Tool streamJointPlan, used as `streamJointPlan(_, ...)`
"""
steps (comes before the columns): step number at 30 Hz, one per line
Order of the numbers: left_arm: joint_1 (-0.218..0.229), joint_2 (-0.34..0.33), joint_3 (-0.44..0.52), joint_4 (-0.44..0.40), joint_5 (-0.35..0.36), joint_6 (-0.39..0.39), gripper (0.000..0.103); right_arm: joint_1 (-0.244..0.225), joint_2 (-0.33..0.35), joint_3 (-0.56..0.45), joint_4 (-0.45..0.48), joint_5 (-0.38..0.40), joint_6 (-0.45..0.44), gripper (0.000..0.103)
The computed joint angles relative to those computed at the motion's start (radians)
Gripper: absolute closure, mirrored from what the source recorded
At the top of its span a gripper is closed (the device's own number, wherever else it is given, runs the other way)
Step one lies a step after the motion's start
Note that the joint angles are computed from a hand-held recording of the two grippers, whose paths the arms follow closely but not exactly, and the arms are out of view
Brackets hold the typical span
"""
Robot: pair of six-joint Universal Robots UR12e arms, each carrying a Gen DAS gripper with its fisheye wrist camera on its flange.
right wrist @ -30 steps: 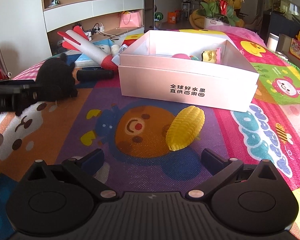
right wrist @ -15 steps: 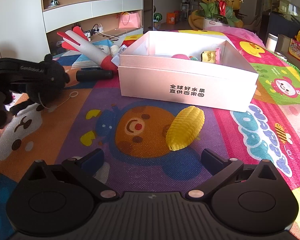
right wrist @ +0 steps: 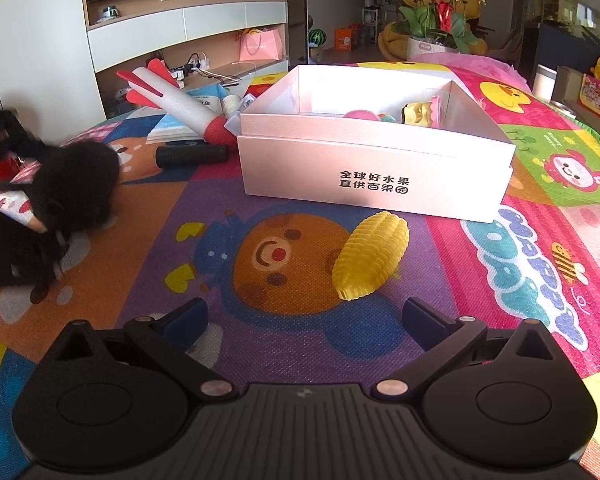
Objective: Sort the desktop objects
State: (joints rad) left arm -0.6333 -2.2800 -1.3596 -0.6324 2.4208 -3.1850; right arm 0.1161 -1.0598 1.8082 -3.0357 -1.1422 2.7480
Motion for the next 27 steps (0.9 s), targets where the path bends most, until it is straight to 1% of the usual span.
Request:
streamJointPlan(1, 0.002, 0.005, -0.004, 0.025, -0.031, -0.011, 0.010, -0.001, 0.000, 0.000, 0.001, 0.002, 0.001, 0.000)
streamJointPlan(3, 0.006, 0.020, -0.018, 0.069, -0.098, -0.046, 0.007, -0.001, 0.000, 0.000, 0.000, 0.003, 0.001, 0.000)
streamJointPlan(6, 0.005, 0.038, -0.039, 0.142, -0.160, -0.063, 0.007, -0.001, 0.000, 0.000, 0.000, 0.004, 0.002, 0.000)
streamJointPlan(12, 0.014, 0.068, -0.085, 0.279, -0.307, -0.151, 0.007, -0.001, 0.000, 0.000, 0.000, 0.004, 0.002, 0.000)
streamJointPlan(17, 0.025, 0.077, -0.101, 0.342, -0.392, -0.248, 0.007, -0.002, 0.000, 0.000, 0.000, 0.004, 0.002, 0.000)
streamJointPlan(22, 0.033, 0.083, -0.107, 0.380, -0.445, -0.305, 0.006, -0.002, 0.000, -0.001, 0.000, 0.004, 0.002, 0.000)
streamJointPlan(23, 0.031, 0.085, -0.111, 0.392, -0.447, -0.312, 0.006, -0.002, 0.000, -0.001, 0.000, 0.004, 0.002, 0.000)
streamJointPlan(25, 0.023, 0.091, -0.121, 0.427, -0.429, -0.319, 0.003, -0.002, 0.000, 0.000, 0.000, 0.004, 0.002, 0.000)
streamJointPlan(26, 0.018, 0.093, -0.126, 0.443, -0.408, -0.321, 0.002, -0.002, 0.000, 0.000, 0.000, 0.004, 0.002, 0.000)
streamJointPlan(27, 0.011, 0.095, -0.131, 0.455, -0.373, -0.325, 0.002, -0.002, 0.000, 0.000, 0.000, 0.004, 0.002, 0.000)
